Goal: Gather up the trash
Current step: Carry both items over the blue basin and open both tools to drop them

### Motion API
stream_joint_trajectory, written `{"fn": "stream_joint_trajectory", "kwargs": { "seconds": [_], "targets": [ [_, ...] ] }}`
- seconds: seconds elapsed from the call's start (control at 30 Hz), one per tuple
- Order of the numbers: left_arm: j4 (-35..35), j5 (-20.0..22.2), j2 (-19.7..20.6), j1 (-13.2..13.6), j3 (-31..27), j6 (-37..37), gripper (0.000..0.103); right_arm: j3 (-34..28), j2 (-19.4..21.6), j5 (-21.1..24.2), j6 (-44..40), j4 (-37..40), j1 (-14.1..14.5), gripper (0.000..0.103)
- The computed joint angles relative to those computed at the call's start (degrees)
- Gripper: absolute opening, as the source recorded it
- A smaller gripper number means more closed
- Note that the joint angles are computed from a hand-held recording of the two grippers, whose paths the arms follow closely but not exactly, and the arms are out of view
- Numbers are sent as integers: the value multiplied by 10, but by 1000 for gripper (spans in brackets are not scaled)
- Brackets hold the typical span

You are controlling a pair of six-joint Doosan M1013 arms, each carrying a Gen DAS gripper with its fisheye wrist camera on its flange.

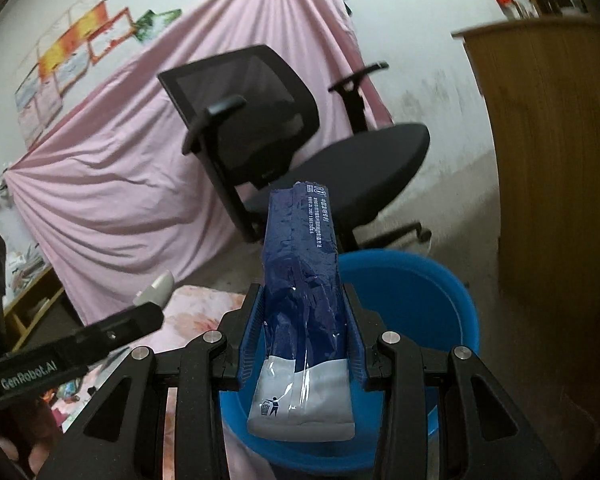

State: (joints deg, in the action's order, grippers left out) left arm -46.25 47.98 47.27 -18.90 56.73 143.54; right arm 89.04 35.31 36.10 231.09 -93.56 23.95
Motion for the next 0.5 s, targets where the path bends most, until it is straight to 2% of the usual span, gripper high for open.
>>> {"fn": "stream_joint_trajectory", "kwargs": {
  "seconds": [0.2, 0.3, 0.5],
  "targets": [
    [28, 6, 9, -6, -7, -26, 28, -7, 2, -20, -38, 44, -5, 37],
    [27, -9, 8, -6, 2, -24, 49, -5, 1, -20, -42, 52, -5, 43],
    [11, -45, -8, 2, 27, -21, 49, -10, 0, -7, -50, 59, -1, 46]
  ]
}}
